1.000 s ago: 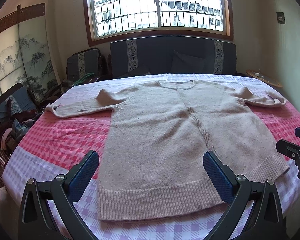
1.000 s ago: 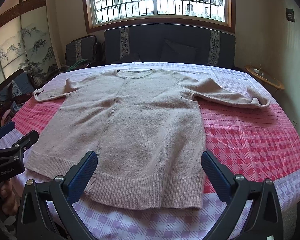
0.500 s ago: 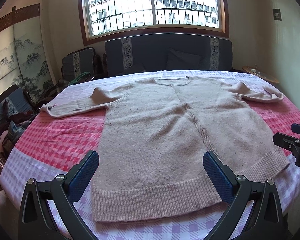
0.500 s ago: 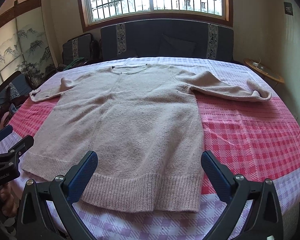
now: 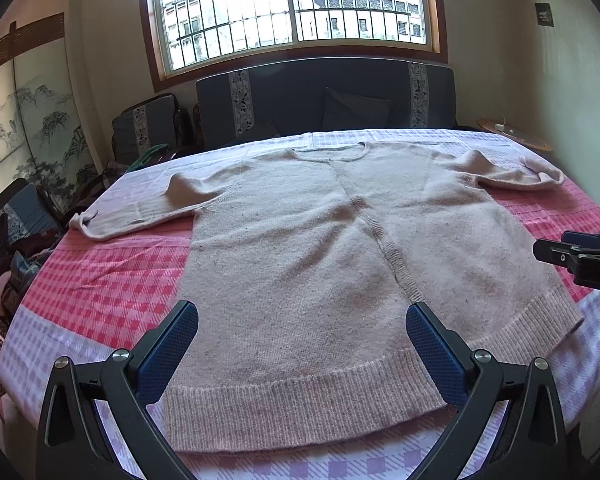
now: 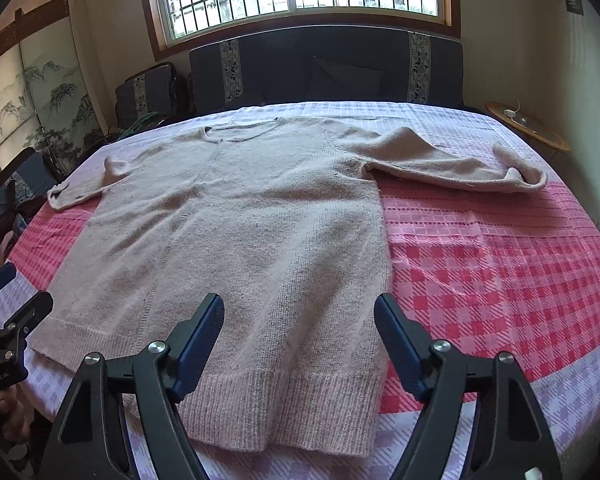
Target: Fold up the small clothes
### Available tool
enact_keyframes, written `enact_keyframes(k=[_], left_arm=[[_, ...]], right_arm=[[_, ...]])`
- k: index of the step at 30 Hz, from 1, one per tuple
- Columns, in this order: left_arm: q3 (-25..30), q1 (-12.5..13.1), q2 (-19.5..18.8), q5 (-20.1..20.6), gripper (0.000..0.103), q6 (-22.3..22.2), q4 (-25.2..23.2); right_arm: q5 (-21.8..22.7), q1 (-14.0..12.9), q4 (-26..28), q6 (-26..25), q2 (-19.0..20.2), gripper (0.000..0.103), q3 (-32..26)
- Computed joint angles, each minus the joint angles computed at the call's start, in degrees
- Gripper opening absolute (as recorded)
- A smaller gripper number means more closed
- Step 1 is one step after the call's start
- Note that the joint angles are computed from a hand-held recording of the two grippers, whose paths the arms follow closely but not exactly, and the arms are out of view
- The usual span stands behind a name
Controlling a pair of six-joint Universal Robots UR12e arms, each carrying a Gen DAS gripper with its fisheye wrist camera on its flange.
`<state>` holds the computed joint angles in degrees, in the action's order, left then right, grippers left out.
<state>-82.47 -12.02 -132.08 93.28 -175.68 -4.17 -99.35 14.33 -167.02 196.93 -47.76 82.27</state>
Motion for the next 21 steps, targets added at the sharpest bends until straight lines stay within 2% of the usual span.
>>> enact_keyframes(k=[6, 10, 14, 17, 19, 21], left_arm=[[1.29, -0.37, -0.78, 0.62, 0.103, 0.22, -1.76], [2.17, -0.49, -1.32, 0.89, 0.103, 0.52, -2.92], [3.43, -0.54, -1.97, 0.76, 0.103, 0.50, -5.15], [4.65, -0.48, -2.52, 0.29, 0.103, 0.25, -7.06], [5.63, -0.37, -2.95, -0.15, 0.103, -0.03, -8.39], [6.75, -0.38, -3.52, -0.15, 0.103, -0.32, -9.72]], right_arm=[[1.14, -1.98, 0.60, 0.30, 0.30, 0.061, -0.47], [1.10, -5.28, 0.29, 4.59, -0.24, 0.060, -0.17], [-4.38, -8.92, 3.57, 7.88, 0.07, 0.061, -1.71], [-5.69, -12.10, 6.38, 10.86, 0.46, 0.063, -3.31], [-2.17, -14.78, 7.31, 12.96, 0.83, 0.064, -4.31], [2.13, -17.22, 8.34, 15.95, 1.54, 0.069, -5.42]])
